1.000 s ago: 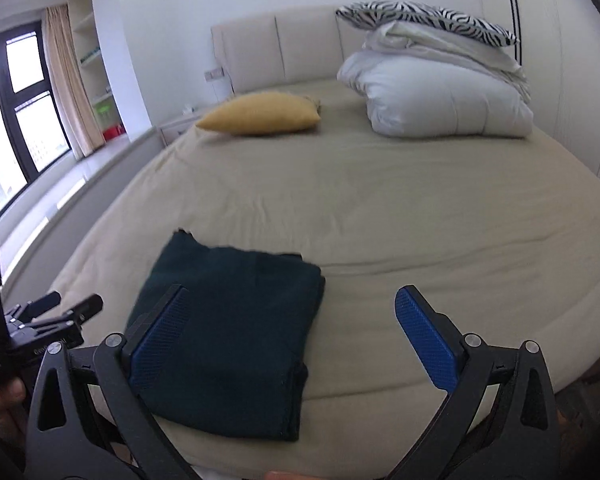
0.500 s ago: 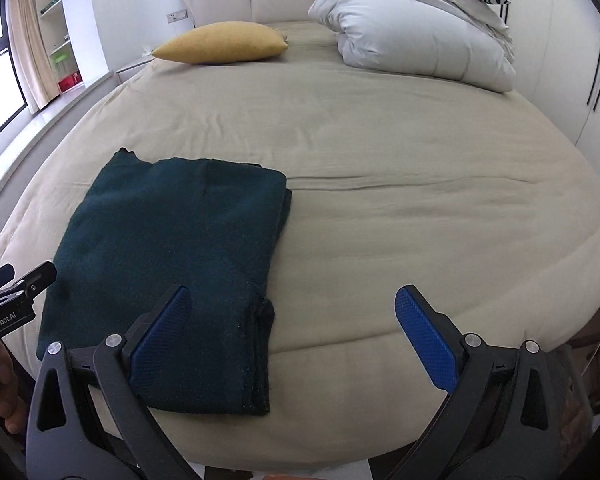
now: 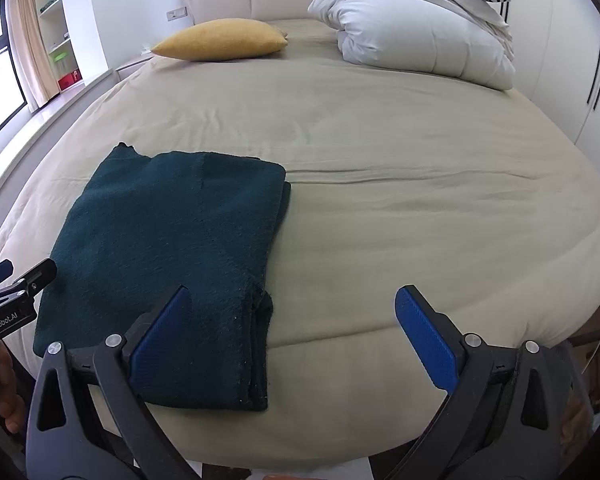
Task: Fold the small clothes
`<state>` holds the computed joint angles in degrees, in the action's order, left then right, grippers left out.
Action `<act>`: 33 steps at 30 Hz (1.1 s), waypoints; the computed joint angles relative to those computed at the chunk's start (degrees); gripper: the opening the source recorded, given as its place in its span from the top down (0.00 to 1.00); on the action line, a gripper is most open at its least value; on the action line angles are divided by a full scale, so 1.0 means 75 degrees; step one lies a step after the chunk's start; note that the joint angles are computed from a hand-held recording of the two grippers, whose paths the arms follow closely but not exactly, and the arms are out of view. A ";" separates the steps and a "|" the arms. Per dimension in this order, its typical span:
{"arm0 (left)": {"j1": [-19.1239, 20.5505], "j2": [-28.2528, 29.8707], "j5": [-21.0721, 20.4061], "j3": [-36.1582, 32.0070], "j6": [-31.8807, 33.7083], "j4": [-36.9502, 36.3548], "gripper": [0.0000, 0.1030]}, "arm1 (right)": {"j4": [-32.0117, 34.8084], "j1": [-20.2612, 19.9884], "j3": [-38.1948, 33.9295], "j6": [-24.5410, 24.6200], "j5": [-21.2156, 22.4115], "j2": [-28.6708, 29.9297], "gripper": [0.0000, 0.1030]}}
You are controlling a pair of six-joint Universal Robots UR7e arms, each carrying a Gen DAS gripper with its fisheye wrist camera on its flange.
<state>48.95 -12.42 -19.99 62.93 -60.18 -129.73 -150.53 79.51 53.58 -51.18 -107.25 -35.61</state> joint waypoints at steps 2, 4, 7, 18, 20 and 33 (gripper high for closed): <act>0.0009 0.0001 -0.0009 -0.0004 0.0037 -0.0011 0.00 | -0.0023 0.0003 0.0084 -0.0003 0.0008 -0.0061 0.00; 0.0003 0.0005 -0.0017 -0.0006 0.0054 -0.0033 0.00 | -0.0009 0.0003 0.0103 -0.0015 0.0011 -0.0077 0.00; 0.0001 0.0009 -0.0009 -0.0012 0.0069 -0.0041 0.00 | -0.0018 0.0000 0.0150 -0.0029 0.0027 -0.0112 0.00; -0.0009 0.0021 -0.0011 -0.0038 0.0003 0.0032 0.00 | 0.0018 0.0003 0.0192 -0.0020 0.0010 -0.0143 0.00; -0.0008 0.0025 -0.0004 -0.0037 0.0007 0.0025 0.00 | 0.0010 -0.0002 0.0202 -0.0040 0.0024 -0.0150 0.00; -0.0008 0.0024 -0.0024 -0.0042 -0.0007 0.0060 0.00 | 0.0070 -0.0005 0.0235 -0.0047 0.0021 -0.0161 0.00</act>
<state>48.90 -12.24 -20.17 62.61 -60.23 -129.28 -150.01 79.48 55.34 -51.54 -107.10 -36.82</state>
